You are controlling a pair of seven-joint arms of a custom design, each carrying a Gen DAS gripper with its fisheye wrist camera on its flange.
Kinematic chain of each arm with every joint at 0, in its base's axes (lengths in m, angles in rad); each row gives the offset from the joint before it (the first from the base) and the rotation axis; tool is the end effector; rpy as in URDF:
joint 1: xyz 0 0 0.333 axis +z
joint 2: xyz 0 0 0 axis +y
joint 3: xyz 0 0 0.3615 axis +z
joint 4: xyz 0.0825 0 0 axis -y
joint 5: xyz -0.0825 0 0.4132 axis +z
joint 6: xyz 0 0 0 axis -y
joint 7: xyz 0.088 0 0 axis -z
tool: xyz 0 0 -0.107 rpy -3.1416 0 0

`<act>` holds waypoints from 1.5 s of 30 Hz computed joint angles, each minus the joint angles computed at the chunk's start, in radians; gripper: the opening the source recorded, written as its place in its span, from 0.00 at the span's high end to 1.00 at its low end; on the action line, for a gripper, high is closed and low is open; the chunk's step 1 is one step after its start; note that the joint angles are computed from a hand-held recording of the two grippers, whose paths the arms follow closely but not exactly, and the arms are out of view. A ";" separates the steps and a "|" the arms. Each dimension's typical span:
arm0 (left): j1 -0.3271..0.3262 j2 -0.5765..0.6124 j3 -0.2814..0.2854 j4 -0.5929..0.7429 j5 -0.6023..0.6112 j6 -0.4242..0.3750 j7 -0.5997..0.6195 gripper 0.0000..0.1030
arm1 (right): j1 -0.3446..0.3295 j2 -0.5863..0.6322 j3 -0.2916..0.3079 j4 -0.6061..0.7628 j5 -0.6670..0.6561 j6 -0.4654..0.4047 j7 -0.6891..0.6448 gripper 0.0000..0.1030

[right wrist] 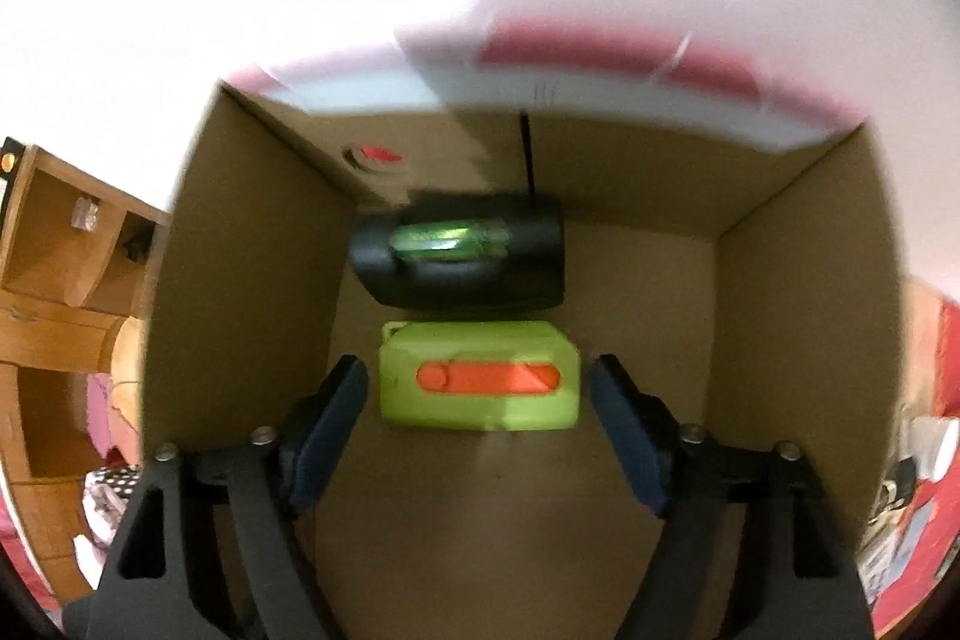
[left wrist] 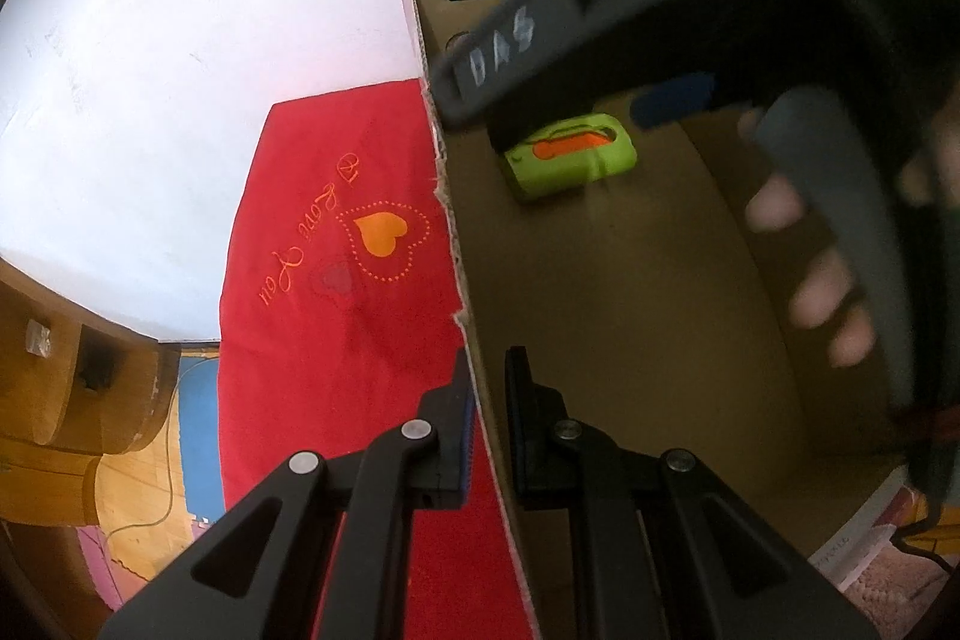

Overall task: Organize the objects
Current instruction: 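Lower the lime-green case into the box beside the level, open right tool, then move the right tool to the white jar and grasp it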

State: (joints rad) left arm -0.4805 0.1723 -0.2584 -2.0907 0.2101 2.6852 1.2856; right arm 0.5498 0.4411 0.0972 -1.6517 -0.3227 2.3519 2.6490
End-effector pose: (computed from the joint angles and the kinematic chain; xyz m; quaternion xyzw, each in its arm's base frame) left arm 0.4706 -0.4296 0.4165 -0.4515 0.8654 -0.1929 0.1000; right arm 0.5999 0.4350 0.4110 -0.6053 0.7778 -0.0978 0.1378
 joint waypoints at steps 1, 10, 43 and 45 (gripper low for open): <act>0.000 -0.001 0.000 0.000 -0.001 -0.001 0.002 0.92 | 0.001 -0.008 0.001 0.002 -0.003 -0.005 -0.009 0.21; 0.000 -0.001 0.000 0.005 0.008 -0.014 0.005 0.92 | -0.026 -0.184 0.040 -0.143 0.055 0.066 -0.075 0.21; -0.076 0.035 -0.009 0.106 0.157 -0.154 -0.131 0.88 | -0.127 -0.850 0.072 -1.011 0.089 0.094 0.212 0.21; -0.079 0.038 -0.009 0.110 0.161 -0.157 -0.134 0.88 | -0.155 -0.834 0.076 -1.001 0.054 0.120 0.225 0.21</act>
State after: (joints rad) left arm -0.5593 0.2102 -0.2669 -1.9811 0.3710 2.5278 1.1517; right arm 0.3952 -0.3932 0.1728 -2.6528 -0.2688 2.4718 2.8741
